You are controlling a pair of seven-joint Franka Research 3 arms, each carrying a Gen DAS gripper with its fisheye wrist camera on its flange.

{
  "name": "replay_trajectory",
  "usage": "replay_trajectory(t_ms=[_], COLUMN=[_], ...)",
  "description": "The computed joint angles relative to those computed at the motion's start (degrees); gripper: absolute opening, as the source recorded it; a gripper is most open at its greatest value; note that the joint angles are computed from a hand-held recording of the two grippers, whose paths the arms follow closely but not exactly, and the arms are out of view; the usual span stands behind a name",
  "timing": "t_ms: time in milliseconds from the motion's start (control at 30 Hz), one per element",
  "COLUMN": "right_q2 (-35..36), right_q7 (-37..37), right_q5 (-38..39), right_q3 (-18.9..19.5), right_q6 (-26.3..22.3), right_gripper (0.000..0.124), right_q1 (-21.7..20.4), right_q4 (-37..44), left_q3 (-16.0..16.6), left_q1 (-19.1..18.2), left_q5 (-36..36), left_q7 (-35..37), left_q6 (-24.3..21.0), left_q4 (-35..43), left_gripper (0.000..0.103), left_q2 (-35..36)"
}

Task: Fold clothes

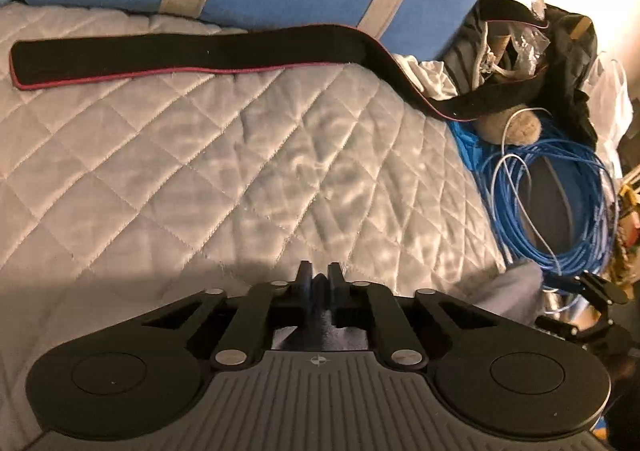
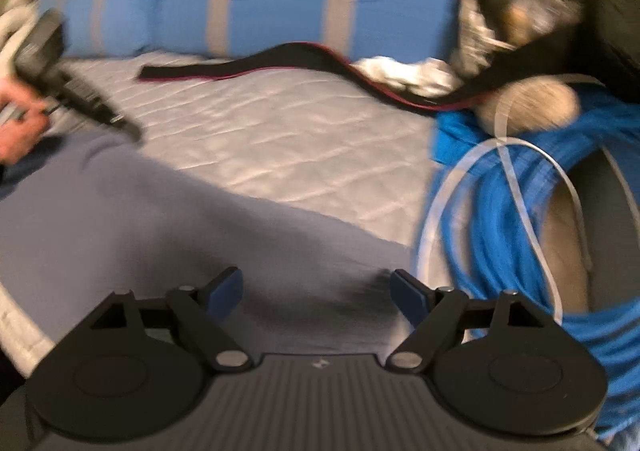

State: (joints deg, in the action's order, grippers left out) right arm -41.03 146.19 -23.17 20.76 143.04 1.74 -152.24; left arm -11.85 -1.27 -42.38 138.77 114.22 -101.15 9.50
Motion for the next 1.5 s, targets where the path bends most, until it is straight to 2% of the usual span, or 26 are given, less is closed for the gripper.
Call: replay_trajectory(t_ms=[100, 233, 333, 400, 433, 467, 500, 700, 800, 867, 967, 1000, 1033, 1100, 1167, 1300, 1433, 1500], right_q2=[-2.7, -5.6, -5.2, -4.3, -3.9, -3.7, -3.8, -6.4, -6.6, -6.8, -6.9, -7.1, -7.3, -7.8, -8.7, -4.6, 3.2, 7.7], right_q7=[4.2, 9.3, 10.4, 10.4, 10.3, 10.3, 10.8, 9.7, 8.9, 8.5, 7.9, 7.8, 7.7, 8.3, 9.9, 8.5, 5.2, 4.6], right_q5=[-0.6, 2.4, 7.1, 9.8, 10.9, 12.0, 12.8, 16.5, 17.5, 17.8, 16.8, 16.4, 15.9, 14.0, 11.1, 8.1, 2.8, -0.6], right_q3=[0.7, -1.8, -3.9, -4.5, -4.4, -4.1, -3.4, 0.3, 1.0, 1.3, 2.8, 3.1, 3.4, 5.2, 8.0, 9.0, 12.0, 13.5], right_q6=[-0.1, 8.9, 16.7, 20.1, 21.1, 22.3, 24.0, 22.9, 22.3, 21.6, 19.1, 18.3, 17.4, 15.1, 15.4, 17.9, 17.4, 18.3], right_gripper=[0.088, 0.086, 0.079, 0.049, 0.042, 0.025, 0.021, 0.015, 0.014, 0.014, 0.019, 0.030, 0.033, 0.072, 0.085, 0.085, 0.086, 0.086], right_q1=[-2.2, -3.9, -4.8, -5.1, -5.3, -5.5, -6.3, -8.6, -9.3, -9.5, -10.4, -10.4, -10.5, -11.7, -13.7, -13.6, -14.4, -15.2], right_q4=[-2.2, -7.2, -10.0, -10.9, -11.1, -11.3, -11.9, -12.7, -12.6, -12.5, -10.9, -10.3, -9.7, -7.9, -6.7, -2.3, 4.6, 7.8], left_q3=[0.1, 0.3, 0.4, 0.5, 0.5, 0.6, 0.6, 0.5, 0.4, 0.2, 0.1, 0.1, 0.2, 0.7, 1.3, 2.8, 4.3, 4.6], left_q1=[0.1, 0.1, -0.2, -0.4, -0.5, -0.6, -0.7, -1.3, -1.5, -1.7, -1.4, -1.1, -0.8, -0.2, 0.6, 1.8, 3.4, 3.7], left_q5=[-1.1, -2.4, -2.8, -3.3, -3.5, -3.6, -3.7, -2.9, -2.5, -2.4, -1.8, -2.5, -3.2, -4.3, -5.2, -3.4, 0.5, 2.0], left_q7=[0.7, 1.7, 2.1, 2.4, 2.5, 2.4, 2.1, 0.3, 0.1, 0.4, 3.4, 4.2, 5.0, 6.3, 7.9, 14.0, 20.6, 23.2], left_q6=[1.2, 2.3, 3.3, 4.3, 4.7, 5.1, 5.8, 9.5, 10.3, 11.0, 8.9, 8.4, 7.9, 7.6, 7.2, 5.6, 0.7, 1.5], left_q4=[-1.0, -1.9, -2.5, -3.0, -3.2, -3.3, -3.4, -4.0, -3.9, -4.1, -3.3, -3.2, -3.2, -3.0, -3.1, -3.5, -3.0, -4.2], left_gripper=[0.005, 0.005, 0.005, 0.004, 0.004, 0.004, 0.004, 0.004, 0.004, 0.004, 0.006, 0.008, 0.007, 0.015, 0.022, 0.026, 0.026, 0.026], left_q2=[-1.0, -1.6, -2.1, -2.5, -2.6, -2.6, -2.6, -2.7, -2.5, -2.4, -2.0, -2.1, -2.2, -2.7, -3.5, -4.8, -4.9, -5.5])
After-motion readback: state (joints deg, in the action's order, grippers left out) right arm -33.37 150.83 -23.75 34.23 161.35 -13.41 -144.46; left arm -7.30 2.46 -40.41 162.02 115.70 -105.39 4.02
